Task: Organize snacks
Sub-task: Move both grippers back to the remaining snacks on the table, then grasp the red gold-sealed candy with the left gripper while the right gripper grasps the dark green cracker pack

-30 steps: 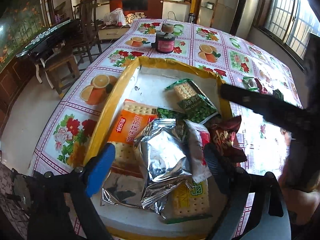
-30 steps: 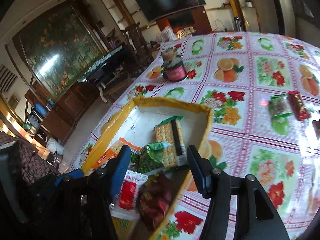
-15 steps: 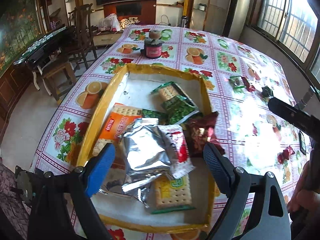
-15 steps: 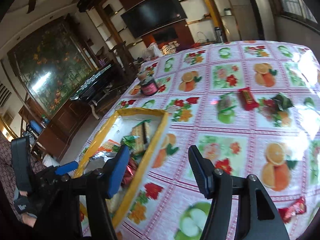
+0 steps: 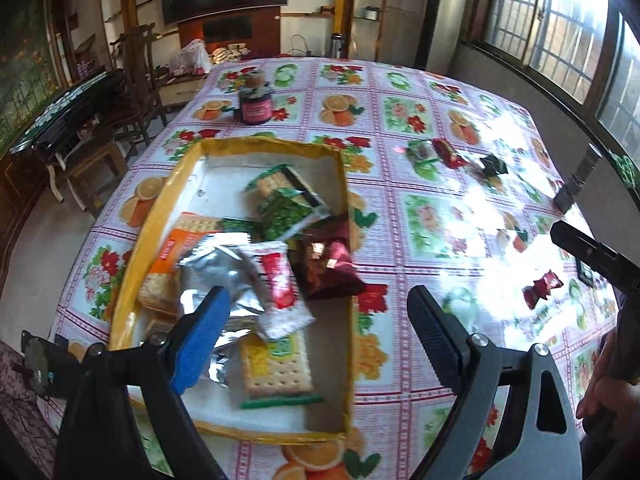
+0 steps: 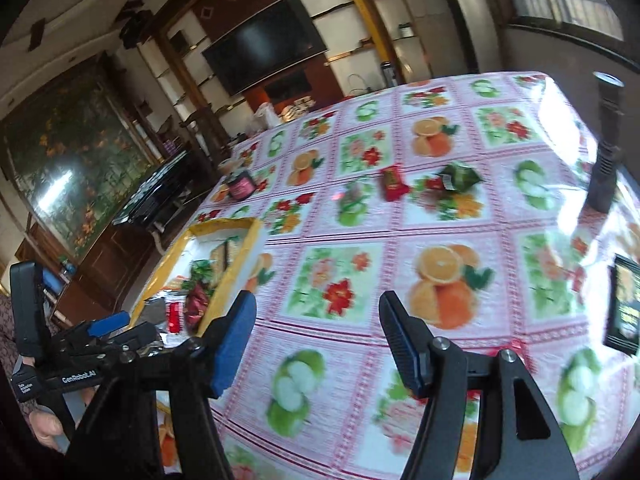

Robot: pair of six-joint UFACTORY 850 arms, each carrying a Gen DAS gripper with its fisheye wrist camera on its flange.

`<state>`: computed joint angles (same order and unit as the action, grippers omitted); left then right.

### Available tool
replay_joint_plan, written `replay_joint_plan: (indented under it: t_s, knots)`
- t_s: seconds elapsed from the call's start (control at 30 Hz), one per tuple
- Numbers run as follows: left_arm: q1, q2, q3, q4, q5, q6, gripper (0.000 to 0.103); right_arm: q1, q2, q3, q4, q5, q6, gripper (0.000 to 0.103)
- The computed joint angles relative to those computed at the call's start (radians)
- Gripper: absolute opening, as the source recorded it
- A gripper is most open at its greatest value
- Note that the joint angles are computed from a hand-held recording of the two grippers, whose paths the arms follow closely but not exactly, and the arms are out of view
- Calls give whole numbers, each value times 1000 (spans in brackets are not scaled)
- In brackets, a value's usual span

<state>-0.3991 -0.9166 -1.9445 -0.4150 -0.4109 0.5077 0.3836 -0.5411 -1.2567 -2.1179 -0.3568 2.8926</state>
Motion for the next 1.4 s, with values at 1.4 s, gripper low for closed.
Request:
replay_joint_plan:
  t_s: [1.4]
  knots:
    - [-189,-44,-39,-126,-162,353,90,-41,172,288,666,-271,-242,65]
